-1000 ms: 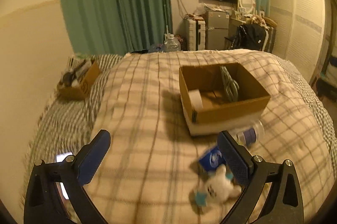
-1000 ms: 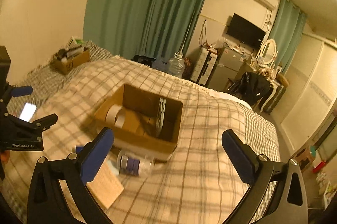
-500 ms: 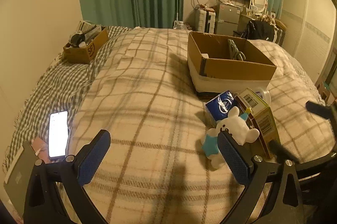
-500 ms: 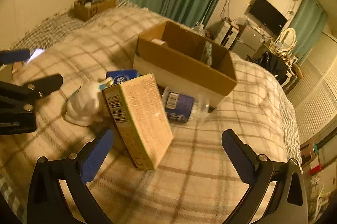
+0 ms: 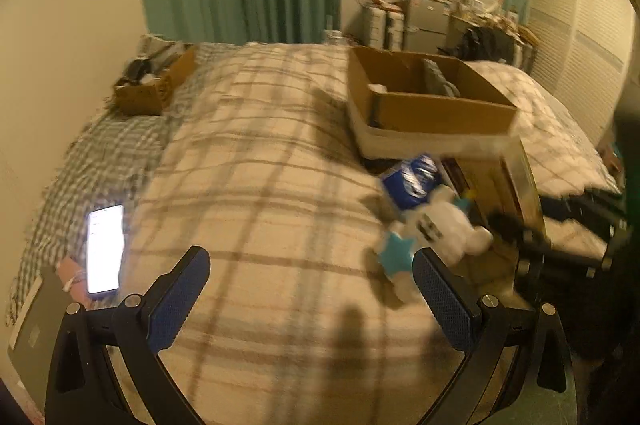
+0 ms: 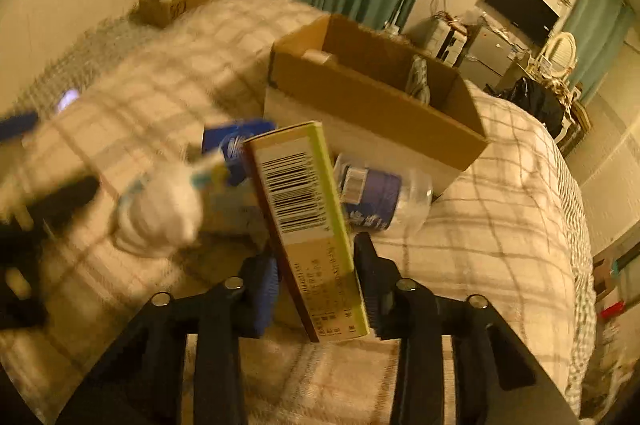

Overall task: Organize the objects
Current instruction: 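Grasp the tan medicine box with the right gripper while the left gripper grasps the bunny figurine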

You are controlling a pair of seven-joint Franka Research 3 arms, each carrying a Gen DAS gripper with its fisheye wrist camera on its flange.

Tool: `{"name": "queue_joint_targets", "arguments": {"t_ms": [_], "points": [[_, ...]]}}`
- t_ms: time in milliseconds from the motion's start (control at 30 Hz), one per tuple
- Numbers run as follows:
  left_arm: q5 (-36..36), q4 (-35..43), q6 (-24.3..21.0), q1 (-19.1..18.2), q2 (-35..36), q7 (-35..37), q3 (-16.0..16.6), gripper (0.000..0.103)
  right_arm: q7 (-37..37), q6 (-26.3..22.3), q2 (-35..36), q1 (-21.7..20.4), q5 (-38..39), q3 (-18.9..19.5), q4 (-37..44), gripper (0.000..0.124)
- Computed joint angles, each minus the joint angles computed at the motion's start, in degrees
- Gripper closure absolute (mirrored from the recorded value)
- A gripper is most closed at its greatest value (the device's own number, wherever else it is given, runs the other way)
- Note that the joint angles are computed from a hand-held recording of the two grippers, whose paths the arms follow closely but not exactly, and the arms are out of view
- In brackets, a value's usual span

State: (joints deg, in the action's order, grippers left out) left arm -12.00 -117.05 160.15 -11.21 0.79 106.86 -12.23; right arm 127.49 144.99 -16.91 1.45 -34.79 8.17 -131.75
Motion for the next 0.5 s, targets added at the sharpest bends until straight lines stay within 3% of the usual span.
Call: {"name": "queue_joint_targets", "arguments": {"t_ms": [133, 233, 500], "points": [[-5.27, 1.67, -5.69, -0.77, 0.55, 5.96, -0.87, 0.0, -0.27, 2.13, -2.95, -1.06, 0.95, -0.61, -1.38, 0.095], [-1.93, 4.01, -8.89, -1.66, 2.44, 5.11, -1.54, 0.0, -0.74, 2.98, -4.8, -2.13, 2.49, -0.88, -2.44, 0.095], [4.72, 8.74, -11.85, -3.96, 7.25, 2.78, -3.84, 0.0, -1.34, 4.63, -9.91, -6.96, 5.18, -0.06, -5.63, 0.095]]}}
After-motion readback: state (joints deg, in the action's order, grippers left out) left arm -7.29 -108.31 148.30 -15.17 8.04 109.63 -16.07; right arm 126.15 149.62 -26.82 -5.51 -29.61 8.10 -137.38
